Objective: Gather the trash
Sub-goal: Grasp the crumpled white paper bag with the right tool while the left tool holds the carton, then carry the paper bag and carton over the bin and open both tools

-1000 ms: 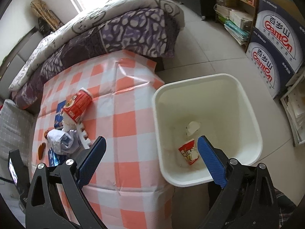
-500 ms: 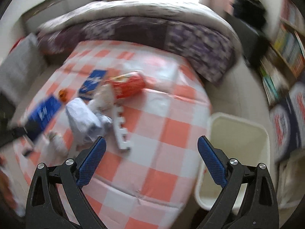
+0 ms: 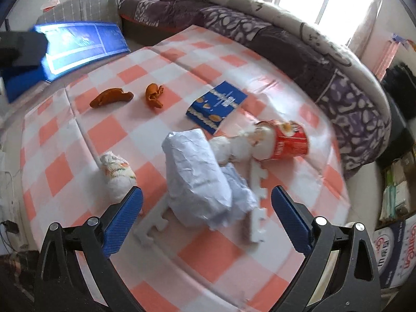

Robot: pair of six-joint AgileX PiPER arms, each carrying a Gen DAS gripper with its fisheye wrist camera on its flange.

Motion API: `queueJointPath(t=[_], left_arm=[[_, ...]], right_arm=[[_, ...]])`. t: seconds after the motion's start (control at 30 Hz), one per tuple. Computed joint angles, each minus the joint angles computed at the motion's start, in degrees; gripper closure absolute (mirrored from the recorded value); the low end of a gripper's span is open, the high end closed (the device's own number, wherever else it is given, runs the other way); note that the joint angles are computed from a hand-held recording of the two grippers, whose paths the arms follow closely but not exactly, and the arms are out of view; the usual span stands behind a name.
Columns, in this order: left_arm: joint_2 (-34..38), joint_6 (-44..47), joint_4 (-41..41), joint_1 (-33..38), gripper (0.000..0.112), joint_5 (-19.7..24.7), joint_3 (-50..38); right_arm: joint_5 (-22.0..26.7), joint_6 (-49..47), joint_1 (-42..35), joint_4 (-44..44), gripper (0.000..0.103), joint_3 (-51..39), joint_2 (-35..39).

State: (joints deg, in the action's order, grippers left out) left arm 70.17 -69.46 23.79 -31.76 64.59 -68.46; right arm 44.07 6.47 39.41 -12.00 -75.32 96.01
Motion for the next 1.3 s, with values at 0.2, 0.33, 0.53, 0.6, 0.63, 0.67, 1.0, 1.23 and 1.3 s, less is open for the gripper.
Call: queueJointPath(t=[0.2, 0.33, 0.53, 0.6, 0.63, 0.67, 1.0, 1.23, 1.3], left_arm=[[-0.6, 0.6, 0.4, 1.6, 0.055, 0.7, 0.8], [-0.4, 0.4, 0.5, 1.8, 0.055, 1.0, 1.3], [-0.2, -0.7, 1.9, 0.6, 0.055, 1.2, 1.6], [0.0, -1.6, 3.0, -0.4, 0.055, 1.3, 1.4], [0.0, -1.9, 3.3, -0.9, 0.055, 1.4, 1.4], [0.1, -2.2, 3.6, -1.2, 0.055, 1.2, 1.3], [3.7, -3.9, 5.3, -5.1, 0.055, 1.1, -1.6], [8.1, -3.4, 5.4, -8.4, 0.055, 0.3, -4.6], [9.5, -3.4, 5.4, -9.4, 0.056, -0.1, -5.4]], right_arm=[[0.4, 0.1, -1.1, 4.1, 0.042, -2.1, 5.3], [1.5, -2.0, -4.0, 11.8, 0.067, -3.4, 6.3], [-0.3, -0.1, -5.9, 12.7, 0.069, -2.1, 2.1], [-0.3, -0.4, -6.7, 13.5, 0.069, -1.7, 0.4], [-0.3, -0.5, -7.0, 13.7, 0.069, -1.7, 0.0], [-0.3, -0.3, -7.4, 13.9, 0.069, -1.4, -1.2], [0.7, -1.3, -12.2, 14.3, 0.069, -0.5, -5.7], [3.4, -2.8, -19.4, 15.7, 0.068, -0.1, -7.9], [4.3, -3.6, -21.9, 16.7, 0.068, -0.3, -8.4]])
